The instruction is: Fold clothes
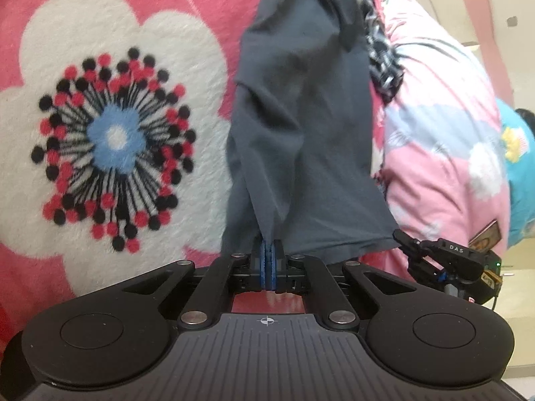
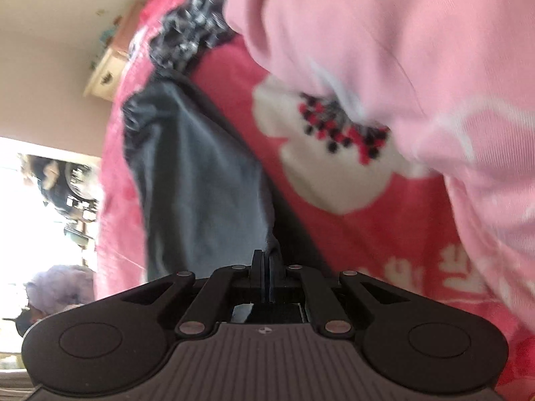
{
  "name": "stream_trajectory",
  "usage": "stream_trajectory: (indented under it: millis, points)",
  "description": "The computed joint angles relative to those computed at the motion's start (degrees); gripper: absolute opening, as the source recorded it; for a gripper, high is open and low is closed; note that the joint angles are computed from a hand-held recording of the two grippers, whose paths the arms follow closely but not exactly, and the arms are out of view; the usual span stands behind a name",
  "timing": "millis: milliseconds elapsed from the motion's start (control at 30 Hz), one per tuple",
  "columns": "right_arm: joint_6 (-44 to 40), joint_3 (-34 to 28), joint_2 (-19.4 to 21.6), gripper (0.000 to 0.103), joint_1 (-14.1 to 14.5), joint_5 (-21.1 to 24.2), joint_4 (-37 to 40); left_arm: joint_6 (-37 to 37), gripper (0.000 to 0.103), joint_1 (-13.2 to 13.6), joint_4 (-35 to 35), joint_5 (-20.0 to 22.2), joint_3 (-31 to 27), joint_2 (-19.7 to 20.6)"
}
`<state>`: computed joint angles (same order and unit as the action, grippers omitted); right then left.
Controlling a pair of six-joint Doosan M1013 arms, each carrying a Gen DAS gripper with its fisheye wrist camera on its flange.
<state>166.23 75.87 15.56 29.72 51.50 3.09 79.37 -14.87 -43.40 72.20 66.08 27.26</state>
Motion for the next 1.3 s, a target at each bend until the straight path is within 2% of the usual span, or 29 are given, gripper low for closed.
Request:
stream_trajectory:
  millis: [133, 233, 333, 500, 600, 767, 833, 867, 933, 1000, 1200, 1233, 1300]
  points:
    - [-0.66, -0.77, 0.45, 0.007, 0.35, 2.66, -1.82, -0.56, 0.001, 0.14, -0.73, 0.03, 0.31, 0.06]
    - [0.98, 0.02, 0.03, 0.023, -0.05, 2.05, -1.77, -0.51, 0.001, 0.13, -0.46, 0.39, -0.1, 0.29]
    - [2.62, 0.71, -0.4, 0.032, -0.33, 1.45, -2.15, -0.64, 0.001, 0.22, -0.54, 0.68, -0.24, 0.44]
    - [2.57, 1.38, -0.65, 0.034, -0.49, 0.08, -0.61, -1.19, 0.001, 0.28, -0.46, 0.68, -0.14, 0.47]
    - [2.08, 1.23, -0.28, 0.038, -0.48, 0.76, 0.35, -1.42, 0.001, 0.25, -0.48, 0.57, -0.02, 0.5]
    - [-0.31, 0.24, 1.11, 0.039, -0.45, 2.65, 1.17, -1.48, 0.001, 0.11, -0.58, 0.27, 0.07, 0.61]
    - [-3.17, -0.14, 1.78, 0.037, -0.57, 2.96, 2.75, -1.56, 0.001, 0.06, -0.52, 0.15, 0.05, 0.66]
    - [-5.26, -0.14, 1.96, 0.033, -0.78, 2.57, 4.64, -1.74, 0.001, 0.03, -0.4, 0.1, 0.01, 0.65]
    - [-6.81, 0.06, 1.76, 0.007, -0.83, 1.18, 6.6, -2.3, 0.001, -0.01, -0.31, -0.32, -0.02, 0.49]
    - [-7.33, -0.02, 1.33, 0.003, -0.5, 0.09, 6.02, -2.34, 0.001, 0.25, -1.75, -1.58, 0.43, -0.04]
    - [-6.24, 1.6, -2.02, 0.002, -0.56, -6.04, 6.53, -2.74, 0.001, 1.51, -6.04, -2.83, 0.9, -1.18]
    - [-6.77, 1.54, -2.42, 0.002, -0.62, -6.0, 6.71, -2.6, 0.001, 1.72, -6.62, -2.66, 0.93, -1.33]
    - [-8.08, 0.43, -2.44, 0.002, -0.59, -3.13, 5.66, -2.13, 0.001, 2.07, -7.49, -2.2, 1.01, -1.55]
